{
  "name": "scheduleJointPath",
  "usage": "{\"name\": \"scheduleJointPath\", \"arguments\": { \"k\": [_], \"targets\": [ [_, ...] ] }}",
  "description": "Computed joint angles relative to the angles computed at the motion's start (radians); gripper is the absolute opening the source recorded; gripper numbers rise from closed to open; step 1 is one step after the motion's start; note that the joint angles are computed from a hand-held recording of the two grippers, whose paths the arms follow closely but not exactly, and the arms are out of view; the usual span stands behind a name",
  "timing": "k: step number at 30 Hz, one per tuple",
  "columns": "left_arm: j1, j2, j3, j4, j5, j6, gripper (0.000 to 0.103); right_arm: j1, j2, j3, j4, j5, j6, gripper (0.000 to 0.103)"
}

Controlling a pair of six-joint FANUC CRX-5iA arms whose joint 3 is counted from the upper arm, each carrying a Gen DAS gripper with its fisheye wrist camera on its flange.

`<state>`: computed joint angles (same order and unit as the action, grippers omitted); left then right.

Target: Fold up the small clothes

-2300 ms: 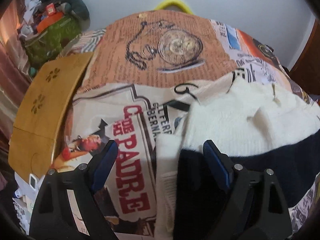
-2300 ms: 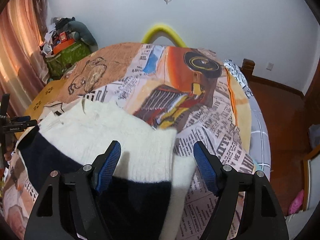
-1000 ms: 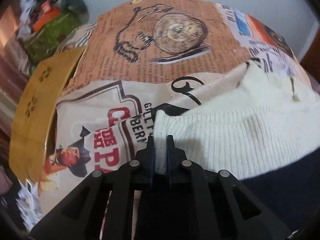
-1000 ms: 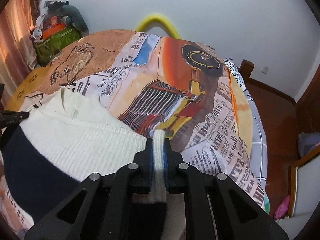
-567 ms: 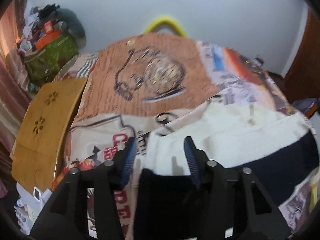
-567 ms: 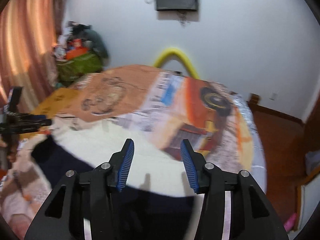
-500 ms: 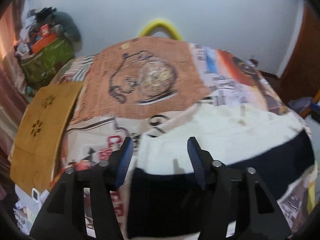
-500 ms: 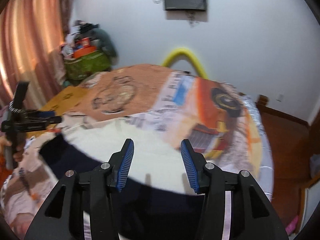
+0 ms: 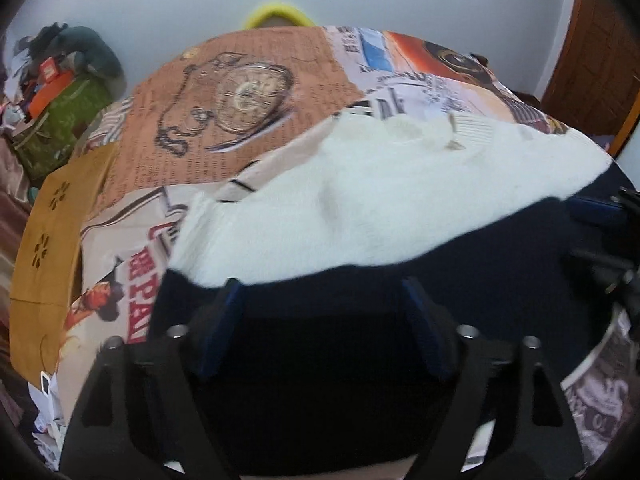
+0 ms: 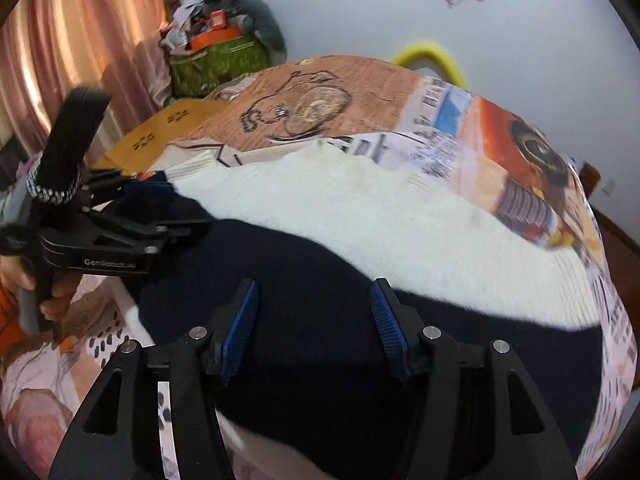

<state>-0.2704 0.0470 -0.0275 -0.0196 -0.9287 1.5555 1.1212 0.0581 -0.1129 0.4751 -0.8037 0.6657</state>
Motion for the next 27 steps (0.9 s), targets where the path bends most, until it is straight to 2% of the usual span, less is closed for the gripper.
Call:
{"name": "scheduleJointPath", "arguments": {
  "k": [8, 11, 20, 27],
  "targets": [
    [0.050, -0.085, -0.070, -0.026, -0.011, 0.004, 0.083, 0.027, -0.127, -0.132, 0.088, -0.095, -0.144, 0.054],
    [0.003, -0.093, -0.032, -0.212, -0.080, 0.120, 0.082, 0.040, -0.172, -0.170, 0.116, -0.138, -0.191, 0.054],
    [0.141, -0.225, -0.164, -0.093, -0.086, 0.094, 0.082, 0.093, -0.229, -0.218, 0.166, -0.249, -0.265, 0.054],
    [0.155, -0.309, -0.192, -0.084, -0.099, 0.139, 0.082, 0.128, -0.234, -0.199, 0.207, -0.290, -0.291, 0.055]
  ]
}}
